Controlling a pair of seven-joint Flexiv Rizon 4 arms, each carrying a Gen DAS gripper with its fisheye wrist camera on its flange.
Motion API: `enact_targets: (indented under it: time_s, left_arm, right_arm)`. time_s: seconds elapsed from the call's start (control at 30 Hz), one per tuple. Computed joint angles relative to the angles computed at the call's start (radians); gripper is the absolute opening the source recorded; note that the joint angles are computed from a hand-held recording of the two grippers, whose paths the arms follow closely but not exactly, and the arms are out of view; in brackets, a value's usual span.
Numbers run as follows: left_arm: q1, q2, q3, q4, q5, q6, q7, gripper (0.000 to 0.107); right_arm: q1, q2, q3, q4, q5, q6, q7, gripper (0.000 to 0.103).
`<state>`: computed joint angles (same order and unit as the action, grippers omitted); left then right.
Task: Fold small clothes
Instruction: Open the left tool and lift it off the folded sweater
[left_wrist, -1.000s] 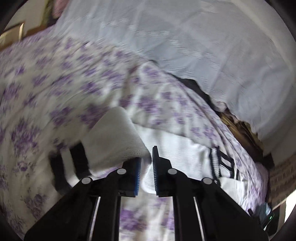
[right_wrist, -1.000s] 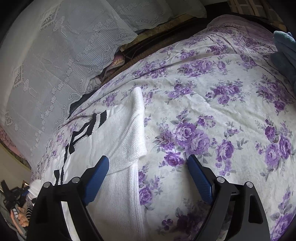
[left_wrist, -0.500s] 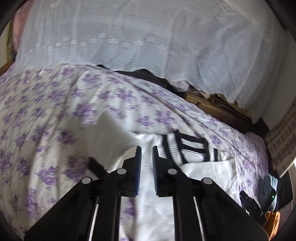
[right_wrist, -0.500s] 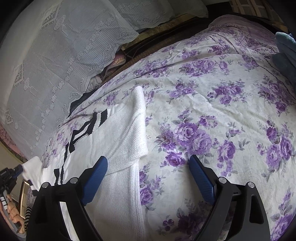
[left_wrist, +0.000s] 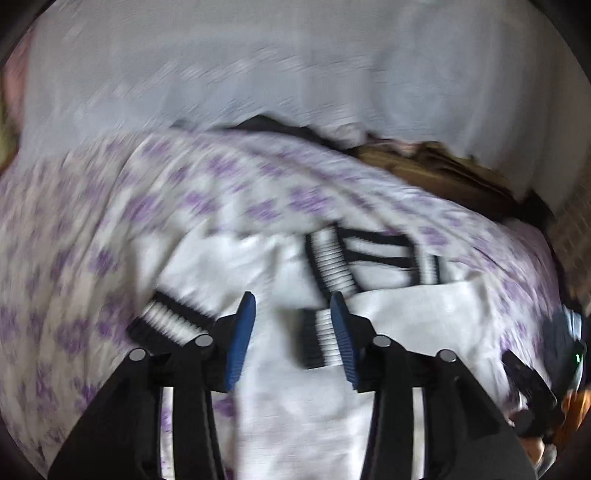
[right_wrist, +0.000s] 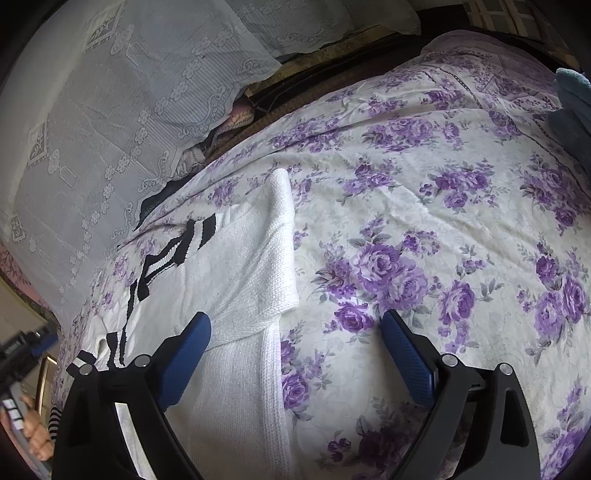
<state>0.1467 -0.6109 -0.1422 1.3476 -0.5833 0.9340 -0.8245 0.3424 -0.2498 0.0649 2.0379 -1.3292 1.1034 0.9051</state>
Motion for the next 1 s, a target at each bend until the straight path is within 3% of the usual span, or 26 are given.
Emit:
enact_targets:
  time_s: [0.07, 0.13, 0.3, 0.37, 0.5, 0.73, 0.8, 0.83, 0.87, 0.93, 1.0]
  left_arm:
    - [0.017, -0.044, 0.039, -0.052, 0.007, -0.05, -0.103, 0.041]
    - [0.039, -0.06, 0.049, -0.061, 0.012, -0.05, -0.132, 0.041]
    - [0.057, -0.097, 0.057, -0.118, 0.065, -0.106, -0.163, 0.043]
    - [0.037, -0.1, 0.078, -0.121, 0.105, -0.073, -0.192, 0.044]
    - [0.046, -0.08, 0.077, -0.099, 0.12, -0.087, -0.219, 0.058]
    - [0.046, -0.108, 0.08, -0.134, 0.149, -0.081, -0.268, 0.062]
    - [0.039, -0.123, 0.072, -0.156, 0.158, -0.068, -0.258, 0.054]
    - [0.031, -0.13, 0.075, -0.167, 0.168, -0.058, -0.259, 0.04]
    - [0.021, -0.135, 0.085, -0.178, 0.184, -0.052, -0.268, 0.007]
    - [0.021, -0.133, 0.076, -0.186, 0.191, -0.07, -0.257, 0.008]
    - [0.017, -0.107, 0.061, -0.151, 0.197, -0.029, -0.208, 0.007]
  right_arm:
    - [0.0, -0.001, 0.0, 0.0, -0.001, 0.002, -0.001, 0.095]
    - [-0.002, -0.002, -0.001, -0.001, 0.0, 0.005, -0.007, 0.096]
    - [0.001, -0.006, -0.003, -0.006, 0.007, 0.006, -0.021, 0.096]
    - [-0.002, -0.006, -0.006, -0.004, -0.006, 0.014, -0.011, 0.096]
    - [-0.002, -0.006, -0.004, -0.004, -0.001, 0.012, -0.015, 0.097]
    - [-0.002, -0.006, -0.004, -0.004, -0.002, 0.013, -0.017, 0.097]
    - [-0.001, -0.006, -0.003, -0.004, 0.002, 0.011, -0.021, 0.097]
    - [-0.001, -0.006, -0.004, -0.004, 0.002, 0.011, -0.021, 0.098]
    - [-0.001, -0.006, -0.004, -0.004, 0.003, 0.011, -0.021, 0.098]
    - [0.0, -0.007, -0.004, -0.005, 0.004, 0.01, -0.021, 0.098]
    - [0.001, -0.007, -0.004, -0.005, 0.005, 0.009, -0.022, 0.098]
